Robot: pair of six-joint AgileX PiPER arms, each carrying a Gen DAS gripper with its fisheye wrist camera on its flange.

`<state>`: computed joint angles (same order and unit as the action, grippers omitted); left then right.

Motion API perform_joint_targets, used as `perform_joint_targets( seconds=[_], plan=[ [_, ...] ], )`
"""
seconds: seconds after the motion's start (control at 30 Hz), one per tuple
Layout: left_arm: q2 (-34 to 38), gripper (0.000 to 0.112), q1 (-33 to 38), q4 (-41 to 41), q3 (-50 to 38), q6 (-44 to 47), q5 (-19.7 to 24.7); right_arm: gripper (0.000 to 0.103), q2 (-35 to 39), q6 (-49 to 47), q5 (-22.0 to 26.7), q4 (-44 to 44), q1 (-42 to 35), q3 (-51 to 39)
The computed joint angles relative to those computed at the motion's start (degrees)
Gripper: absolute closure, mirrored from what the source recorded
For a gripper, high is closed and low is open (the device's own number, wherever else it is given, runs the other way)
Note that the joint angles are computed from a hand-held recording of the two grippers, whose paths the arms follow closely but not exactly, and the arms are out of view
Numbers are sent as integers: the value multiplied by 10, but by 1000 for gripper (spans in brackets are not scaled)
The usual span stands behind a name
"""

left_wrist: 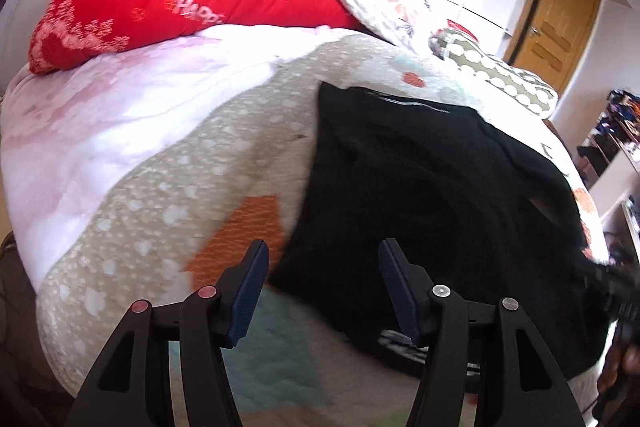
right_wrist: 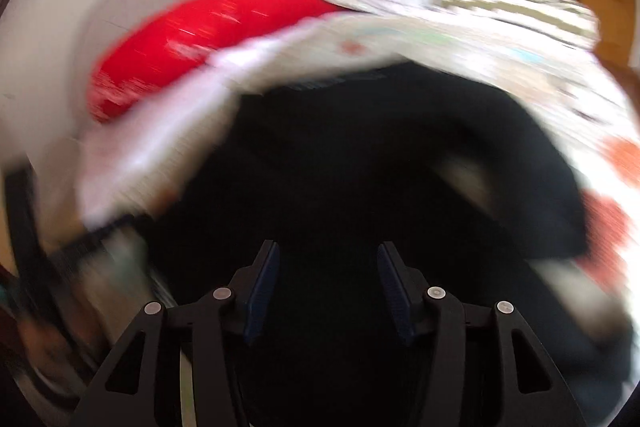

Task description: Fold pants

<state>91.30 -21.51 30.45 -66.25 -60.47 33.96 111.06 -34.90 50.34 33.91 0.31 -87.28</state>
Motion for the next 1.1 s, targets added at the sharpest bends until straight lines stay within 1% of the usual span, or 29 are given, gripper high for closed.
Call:
perform_joint_targets(
  seconds=[0.07,0.1,0.17,0.2,0.23,0.27,0.3,0.37,0.43,0.5,0.53,0.57,0.6,0.63,0.67,0.73,0.77,0.83,0.9,0.93,0.97,1.0,1.03,1.07,1.1],
  plan=[
    [3,55,-12,-1,-6,4,0,50,-41,-8,-8,-25,-59,64],
    [4,55,-18,2,-9,4,2,50,-61,-30,4,-11,-101,91],
    [8,55,-33,8,-18,5,10,51,-91,-97,47,57,-196,126],
    [12,55,-37,6,-23,9,12,50,-96,-118,69,84,-239,131],
    [18,55,-41,-2,-29,17,13,48,-102,-122,81,96,-277,137],
    [20,55,-42,-7,-33,22,15,44,-101,-116,80,92,-297,137],
    [24,55,-45,-13,-40,27,18,42,-99,-100,70,77,-309,137],
    [28,55,-53,-15,-48,32,26,42,-82,-74,72,57,-326,124],
    [28,55,-62,-7,-52,29,37,42,-54,-74,106,91,-349,111],
    [29,55,-68,-4,-57,27,47,42,-20,-77,120,128,-362,101],
    [32,55,-70,-9,-62,28,53,42,-6,-73,115,142,-360,97],
    [32,55,-72,-12,-64,29,55,46,7,-79,107,156,-357,95],
    [29,55,-73,-13,-64,31,57,56,12,-91,97,167,-355,97],
    [29,55,-79,-8,-67,28,64,93,15,-106,94,173,-355,93],
    [28,55,-83,-2,-70,26,70,93,13,-117,101,177,-353,85],
    [24,55,-89,18,-72,15,84,93,-47,-166,72,172,-350,106],
    [21,54,-89,22,-70,10,84,93,-64,-193,66,170,-354,108],
    [14,54,-81,22,-60,-1,76,93,-105,-219,71,141,-365,112],
    [11,54,-74,20,-55,0,74,93,-130,-183,44,39,-354,113],
    [10,54,-70,22,-50,-1,74,89,-126,-166,50,-17,-354,110],
    [8,54,-64,21,-45,0,75,86,-117,-150,64,-49,-360,108],
    [7,54,-56,14,-43,6,75,86,-108,-125,55,-82,-366,113],
    [1,54,-40,-1,-36,17,70,82,-106,-97,27,-118,-368,124],
    [-4,53,-28,-12,-29,24,66,80,-103,-83,14,-132,-375,129],
    [-6,51,-19,-21,-29,31,65,80,-98,-77,13,-123,-390,126]
  ],
)
